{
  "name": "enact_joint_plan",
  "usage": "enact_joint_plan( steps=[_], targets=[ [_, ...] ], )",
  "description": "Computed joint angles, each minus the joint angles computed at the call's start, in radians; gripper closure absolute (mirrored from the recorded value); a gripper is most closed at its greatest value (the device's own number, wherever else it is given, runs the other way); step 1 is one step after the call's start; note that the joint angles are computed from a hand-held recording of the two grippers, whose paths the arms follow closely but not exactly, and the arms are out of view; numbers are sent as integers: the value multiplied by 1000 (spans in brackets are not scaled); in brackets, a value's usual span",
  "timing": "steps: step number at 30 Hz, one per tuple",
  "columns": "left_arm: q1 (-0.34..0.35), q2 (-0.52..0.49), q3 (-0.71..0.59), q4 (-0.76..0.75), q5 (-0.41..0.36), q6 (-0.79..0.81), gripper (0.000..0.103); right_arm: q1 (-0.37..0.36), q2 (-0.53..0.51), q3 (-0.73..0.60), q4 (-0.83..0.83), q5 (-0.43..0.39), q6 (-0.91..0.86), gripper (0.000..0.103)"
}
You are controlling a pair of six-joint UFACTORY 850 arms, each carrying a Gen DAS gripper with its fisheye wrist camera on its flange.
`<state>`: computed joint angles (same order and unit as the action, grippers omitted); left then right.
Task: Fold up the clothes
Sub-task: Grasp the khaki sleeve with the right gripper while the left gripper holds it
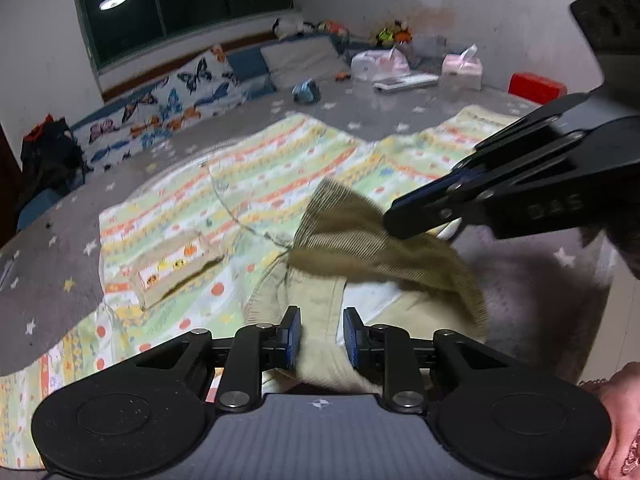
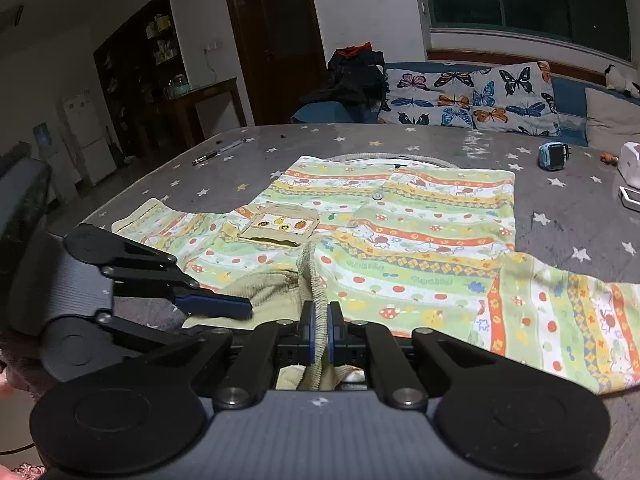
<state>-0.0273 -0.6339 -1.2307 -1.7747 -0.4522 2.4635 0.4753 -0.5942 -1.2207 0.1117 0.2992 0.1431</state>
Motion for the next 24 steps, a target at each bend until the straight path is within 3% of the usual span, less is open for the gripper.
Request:
enact_joint_plan(
  steps=[4, 8, 12, 16, 24],
  targets=[
    [8, -23, -33, 82, -15, -96, 78, 0, -3, 1, -25, 7, 29, 98],
    [24, -44, -62, 147, -69, -193, 93, 2, -1, 4, -18, 16, 31, 98],
    [67, -79, -121, 273, -230, -453, 95, 0, 0, 6, -4, 22, 34, 98],
    [97, -83, -122, 232, -348, -442, 95, -6, 7, 13, -7, 29, 53, 98],
    [76, -110, -136, 316, -314, -420, 93, -4, 14, 14, -123, 24, 158, 98]
  ],
)
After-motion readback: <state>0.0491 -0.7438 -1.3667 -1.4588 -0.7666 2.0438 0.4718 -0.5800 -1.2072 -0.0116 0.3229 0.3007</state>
